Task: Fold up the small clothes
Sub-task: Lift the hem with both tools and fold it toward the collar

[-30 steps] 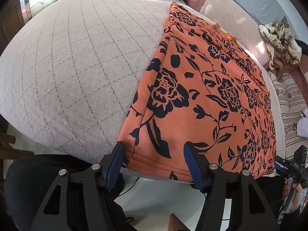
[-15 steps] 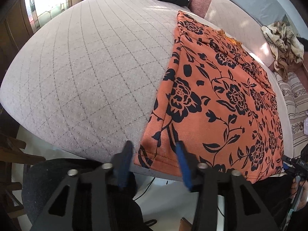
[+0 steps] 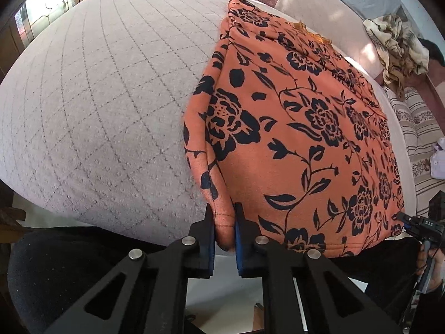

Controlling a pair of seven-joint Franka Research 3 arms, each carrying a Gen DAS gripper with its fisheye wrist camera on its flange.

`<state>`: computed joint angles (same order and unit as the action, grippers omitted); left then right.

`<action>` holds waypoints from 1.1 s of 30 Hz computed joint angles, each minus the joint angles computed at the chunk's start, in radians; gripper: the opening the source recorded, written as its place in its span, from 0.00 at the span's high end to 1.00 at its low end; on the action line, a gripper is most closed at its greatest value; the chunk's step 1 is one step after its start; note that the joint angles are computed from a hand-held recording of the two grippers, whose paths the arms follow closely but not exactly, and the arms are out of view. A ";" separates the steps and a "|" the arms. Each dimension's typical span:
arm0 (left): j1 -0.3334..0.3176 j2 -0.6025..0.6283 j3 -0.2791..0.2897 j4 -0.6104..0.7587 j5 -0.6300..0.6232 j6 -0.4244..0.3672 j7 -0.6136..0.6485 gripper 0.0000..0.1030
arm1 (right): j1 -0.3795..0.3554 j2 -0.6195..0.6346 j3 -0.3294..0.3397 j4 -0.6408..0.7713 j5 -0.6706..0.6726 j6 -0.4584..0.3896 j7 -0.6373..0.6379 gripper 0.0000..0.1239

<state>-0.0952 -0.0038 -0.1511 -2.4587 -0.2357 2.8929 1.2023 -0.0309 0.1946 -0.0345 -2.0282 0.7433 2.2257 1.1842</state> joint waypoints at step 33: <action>0.046 0.069 -0.022 0.114 -0.290 0.012 0.217 0.92 | -0.054 0.106 0.020 0.144 0.206 -0.110 -0.015 0.92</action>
